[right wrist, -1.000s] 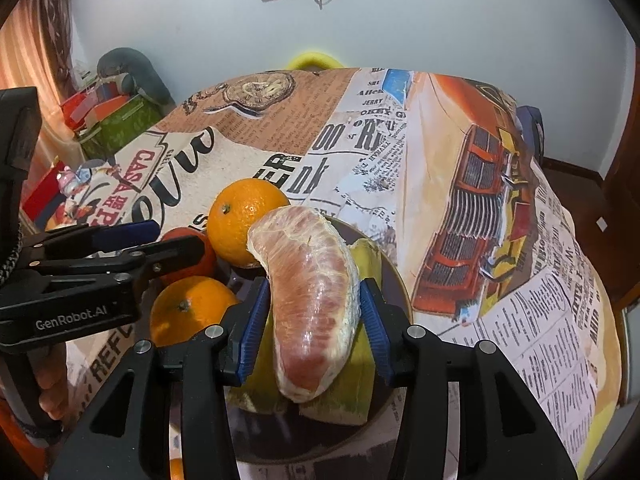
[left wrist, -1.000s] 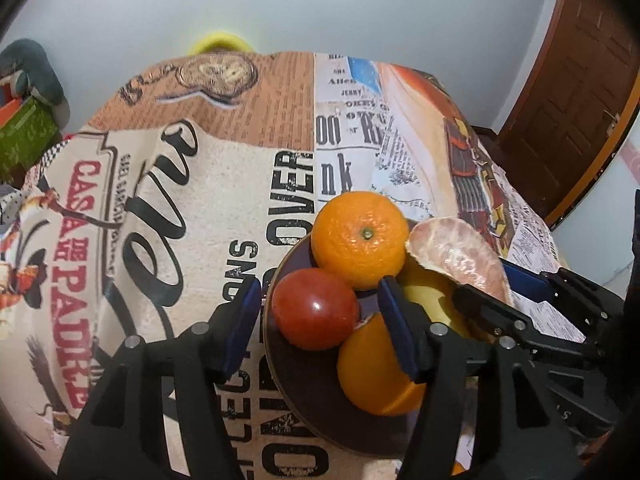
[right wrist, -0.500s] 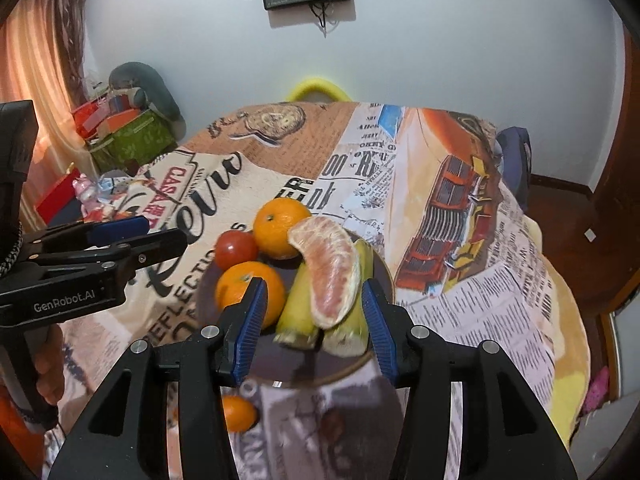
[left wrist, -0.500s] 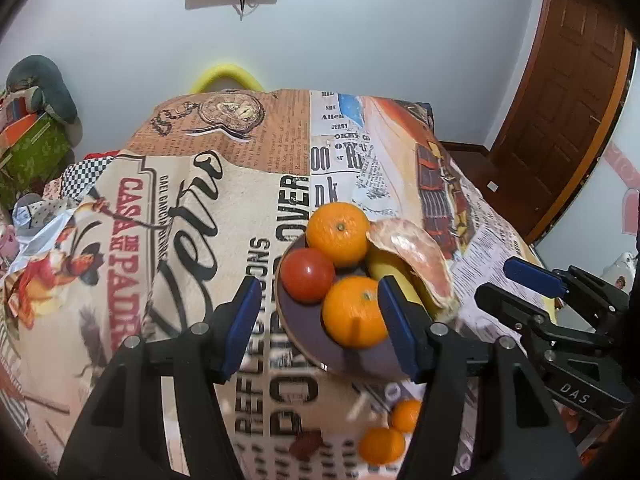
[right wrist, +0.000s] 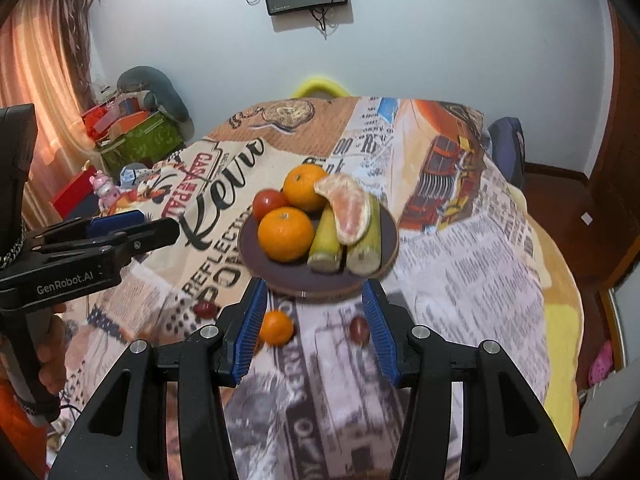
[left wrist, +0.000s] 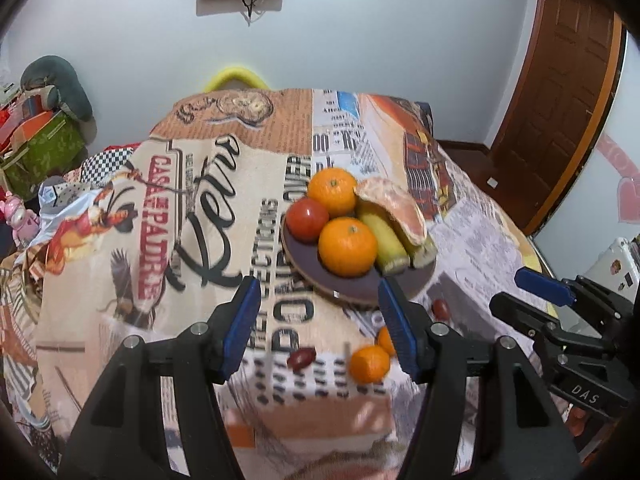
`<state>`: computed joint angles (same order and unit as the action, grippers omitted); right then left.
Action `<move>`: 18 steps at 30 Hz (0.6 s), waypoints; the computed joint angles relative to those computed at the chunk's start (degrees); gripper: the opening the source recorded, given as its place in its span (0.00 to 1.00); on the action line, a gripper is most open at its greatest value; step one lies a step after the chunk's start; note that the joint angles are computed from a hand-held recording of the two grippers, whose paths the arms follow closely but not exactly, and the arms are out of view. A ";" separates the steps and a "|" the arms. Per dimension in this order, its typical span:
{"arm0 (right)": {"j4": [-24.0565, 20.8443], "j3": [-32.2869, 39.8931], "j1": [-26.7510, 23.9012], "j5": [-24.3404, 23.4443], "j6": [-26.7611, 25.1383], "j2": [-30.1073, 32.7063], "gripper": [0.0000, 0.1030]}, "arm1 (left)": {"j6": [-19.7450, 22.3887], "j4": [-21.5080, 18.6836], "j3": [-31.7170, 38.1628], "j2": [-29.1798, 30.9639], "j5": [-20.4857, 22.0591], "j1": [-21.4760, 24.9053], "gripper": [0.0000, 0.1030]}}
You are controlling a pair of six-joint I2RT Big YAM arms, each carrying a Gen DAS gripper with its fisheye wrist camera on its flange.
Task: Organize fruits
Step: 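Move the left tool to a mandarin on the cloth and grasp it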
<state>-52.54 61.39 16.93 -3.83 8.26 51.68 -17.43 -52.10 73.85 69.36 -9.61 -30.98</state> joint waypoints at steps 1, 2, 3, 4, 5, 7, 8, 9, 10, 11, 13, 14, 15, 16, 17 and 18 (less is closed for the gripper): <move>-0.28 -0.52 0.07 0.12 0.07 -0.50 0.45 | -0.24 -0.24 -0.62 -0.24 -0.08 -0.36 0.59; -0.53 -1.01 0.05 0.19 -0.01 -0.88 0.45 | -0.55 -0.51 -1.37 -0.40 0.07 -0.72 0.59; -0.78 -1.35 0.28 0.46 0.10 -1.20 0.45 | -0.74 -0.68 -1.86 -0.52 0.18 -0.94 0.59; -1.01 -1.71 0.42 0.63 0.19 -1.48 0.45 | -1.05 -1.01 -2.57 -0.57 0.36 -1.29 0.59; -1.17 -2.09 0.42 0.63 0.23 -1.62 0.45 | -1.25 -1.16 -3.09 -0.55 0.54 -1.54 0.59; -1.40 -2.78 0.28 0.50 0.26 -1.90 0.45 | -1.64 -1.25 -4.15 -0.24 1.38 -2.05 0.59; -1.49 -3.04 0.10 0.39 0.21 -1.88 0.45 | -1.84 -1.28 -4.58 0.08 1.81 -2.30 0.59; -1.56 -3.27 -0.09 0.21 0.08 -1.84 0.45 | -1.97 -1.23 -4.92 0.41 2.24 -2.51 0.59; -1.61 -3.50 -0.21 0.09 -0.05 -1.89 0.45 | -2.05 -1.16 -5.09 0.77 2.53 -2.75 0.59; -1.71 -3.69 -0.28 0.01 -0.19 -1.99 0.45 | -2.08 -1.02 -5.31 1.21 2.87 -3.04 0.59; -1.69 -4.04 -0.47 -0.32 -0.44 -1.98 0.45 | -1.95 -0.65 -5.57 2.46 3.82 -3.65 0.59; -1.64 -4.27 -0.53 -0.54 -0.44 -2.05 0.45 | -1.79 -0.57 -5.56 3.16 4.01 -3.95 0.59; -1.58 -4.51 -0.72 -0.95 -0.51 -2.02 0.45 | -1.71 -0.36 -5.67 3.66 4.00 -4.22 0.59; -1.54 -4.72 -0.81 -1.28 -0.50 -2.01 0.45 | -1.49 -0.08 -5.66 4.38 4.10 -4.36 0.59; -1.54 -4.91 -1.11 -1.98 -0.66 -1.77 0.45 | -1.45 0.21 -5.69 4.98 4.16 -4.50 0.58; -1.52 -5.02 -1.15 -2.26 -0.74 -1.60 0.45 | -1.48 0.40 -5.67 5.54 4.22 -4.54 0.55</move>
